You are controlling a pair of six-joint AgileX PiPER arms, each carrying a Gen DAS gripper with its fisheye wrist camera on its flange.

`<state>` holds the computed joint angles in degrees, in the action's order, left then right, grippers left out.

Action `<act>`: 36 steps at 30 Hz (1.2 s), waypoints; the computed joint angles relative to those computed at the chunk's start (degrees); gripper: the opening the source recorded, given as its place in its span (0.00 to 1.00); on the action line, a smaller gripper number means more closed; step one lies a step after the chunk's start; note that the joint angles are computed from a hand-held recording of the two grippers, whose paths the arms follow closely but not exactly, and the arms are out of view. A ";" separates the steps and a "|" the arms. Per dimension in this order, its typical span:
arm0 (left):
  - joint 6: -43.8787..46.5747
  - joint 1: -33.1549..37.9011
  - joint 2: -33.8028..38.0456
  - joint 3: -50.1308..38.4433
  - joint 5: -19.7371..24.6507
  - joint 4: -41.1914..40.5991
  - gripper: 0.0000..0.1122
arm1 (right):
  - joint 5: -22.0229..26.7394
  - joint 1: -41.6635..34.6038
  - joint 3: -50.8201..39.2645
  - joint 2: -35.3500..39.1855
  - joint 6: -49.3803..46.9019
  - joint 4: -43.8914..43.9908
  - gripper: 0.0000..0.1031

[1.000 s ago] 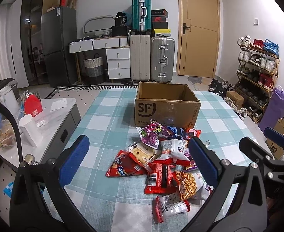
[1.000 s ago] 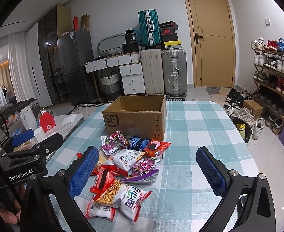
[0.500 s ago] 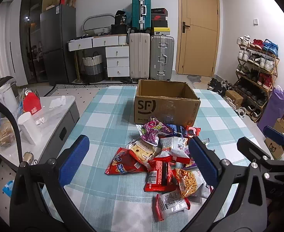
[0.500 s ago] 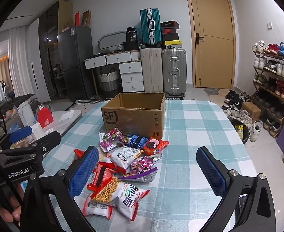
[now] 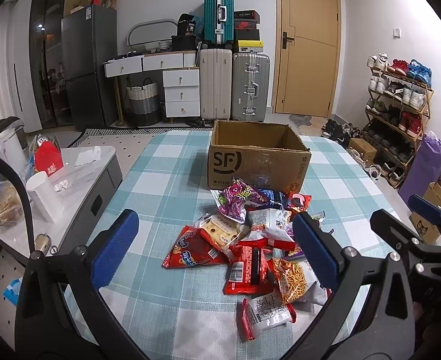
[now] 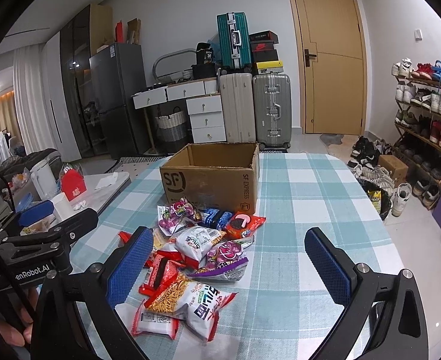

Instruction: Organize snacks

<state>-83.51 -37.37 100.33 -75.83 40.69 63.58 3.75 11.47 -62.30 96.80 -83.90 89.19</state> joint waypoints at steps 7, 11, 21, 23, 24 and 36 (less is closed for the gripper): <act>-0.96 -0.03 0.38 1.08 -0.93 -0.01 0.91 | 0.10 -0.13 -0.07 0.07 5.83 -5.61 1.00; -0.78 0.22 0.46 1.27 -1.32 -0.31 0.91 | 1.71 -0.79 0.35 -0.01 -1.37 1.34 1.00; -0.06 1.87 0.31 2.08 -3.55 -1.83 0.91 | 4.76 -1.79 0.69 0.37 -5.08 5.52 1.00; 0.26 2.10 0.30 2.08 -3.97 -2.10 0.91 | 4.63 -1.75 0.74 0.42 -5.16 5.45 1.00; 0.30 2.13 0.39 2.09 -4.04 -2.11 0.91 | 4.32 -1.61 0.71 0.53 -5.25 5.41 1.00; 0.36 5.30 2.80 4.61 -8.12 -2.80 0.91 | 19.96 -4.97 -5.71 11.41 11.43 -12.87 1.00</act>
<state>-83.15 -32.07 103.13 -71.22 32.56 60.77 23.71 6.50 -68.01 108.20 -72.47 76.32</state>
